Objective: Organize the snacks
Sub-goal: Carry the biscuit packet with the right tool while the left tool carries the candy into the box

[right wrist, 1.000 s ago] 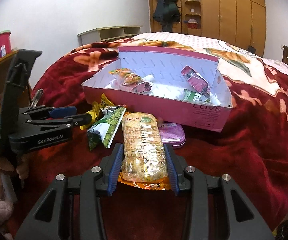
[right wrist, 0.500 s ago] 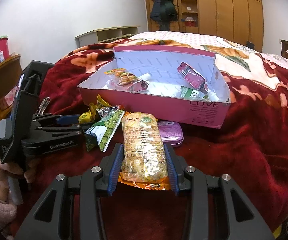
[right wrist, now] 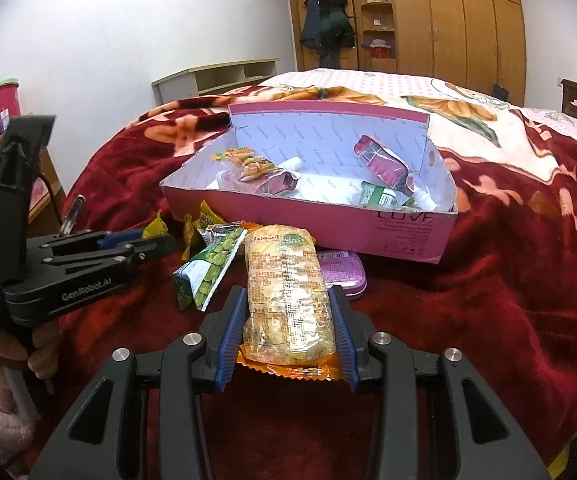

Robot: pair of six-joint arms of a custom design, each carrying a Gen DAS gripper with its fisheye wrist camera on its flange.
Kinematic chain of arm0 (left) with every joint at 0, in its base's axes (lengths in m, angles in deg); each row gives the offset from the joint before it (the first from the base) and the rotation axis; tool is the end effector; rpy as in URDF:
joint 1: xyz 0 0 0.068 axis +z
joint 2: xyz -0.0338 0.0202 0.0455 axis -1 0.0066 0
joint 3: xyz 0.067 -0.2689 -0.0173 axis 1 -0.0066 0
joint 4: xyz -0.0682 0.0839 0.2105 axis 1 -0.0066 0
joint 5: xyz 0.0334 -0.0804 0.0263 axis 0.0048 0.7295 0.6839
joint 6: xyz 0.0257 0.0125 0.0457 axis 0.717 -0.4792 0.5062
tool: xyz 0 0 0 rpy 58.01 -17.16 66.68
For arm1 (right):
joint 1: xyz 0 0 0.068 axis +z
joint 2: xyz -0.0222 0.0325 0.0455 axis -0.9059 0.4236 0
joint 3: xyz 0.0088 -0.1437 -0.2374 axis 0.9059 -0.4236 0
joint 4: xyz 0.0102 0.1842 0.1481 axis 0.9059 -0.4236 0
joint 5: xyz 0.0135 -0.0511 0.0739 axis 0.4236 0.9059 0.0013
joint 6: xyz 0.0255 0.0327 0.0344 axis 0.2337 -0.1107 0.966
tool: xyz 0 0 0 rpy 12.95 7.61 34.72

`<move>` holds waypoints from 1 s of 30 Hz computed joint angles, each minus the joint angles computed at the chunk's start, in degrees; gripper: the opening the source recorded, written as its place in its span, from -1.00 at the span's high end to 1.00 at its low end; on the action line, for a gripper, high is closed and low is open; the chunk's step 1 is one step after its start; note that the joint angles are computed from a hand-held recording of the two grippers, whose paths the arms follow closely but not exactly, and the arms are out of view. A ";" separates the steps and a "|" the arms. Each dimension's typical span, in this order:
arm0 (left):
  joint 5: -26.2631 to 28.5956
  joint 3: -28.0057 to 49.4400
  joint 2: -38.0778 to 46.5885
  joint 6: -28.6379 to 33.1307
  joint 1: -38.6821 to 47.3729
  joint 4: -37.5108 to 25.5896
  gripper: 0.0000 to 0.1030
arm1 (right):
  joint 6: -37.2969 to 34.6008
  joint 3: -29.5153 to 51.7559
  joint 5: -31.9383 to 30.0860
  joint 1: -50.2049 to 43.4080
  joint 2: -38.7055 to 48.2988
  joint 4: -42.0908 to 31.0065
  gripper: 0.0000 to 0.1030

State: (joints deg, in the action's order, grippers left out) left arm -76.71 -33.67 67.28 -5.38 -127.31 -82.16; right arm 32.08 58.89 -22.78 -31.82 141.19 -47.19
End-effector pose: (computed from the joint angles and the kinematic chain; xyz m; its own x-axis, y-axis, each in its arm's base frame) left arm 0.1365 -0.0826 0.1524 -0.6419 -0.1711 -0.7475 -0.1613 0.9831 -0.0866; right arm 0.1849 0.1263 0.1586 -0.5425 -0.3336 -0.7710 -0.6198 0.7784 0.0994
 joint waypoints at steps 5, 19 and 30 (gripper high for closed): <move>-1.80 1.65 -1.40 -0.56 -1.51 -2.07 0.53 | 0.47 -0.25 0.83 0.22 -0.55 0.57 0.18; -4.81 6.34 0.17 0.54 -2.86 -3.63 0.53 | -1.01 0.54 2.00 -0.34 -3.52 0.03 0.18; -3.85 11.08 2.92 4.78 1.48 -2.85 0.53 | -2.78 4.58 2.21 -0.60 -2.93 -2.07 0.18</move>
State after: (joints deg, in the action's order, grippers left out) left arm -80.56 -22.58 70.19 -0.59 -125.83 -85.01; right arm 29.30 63.47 -20.57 -32.42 138.27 -49.26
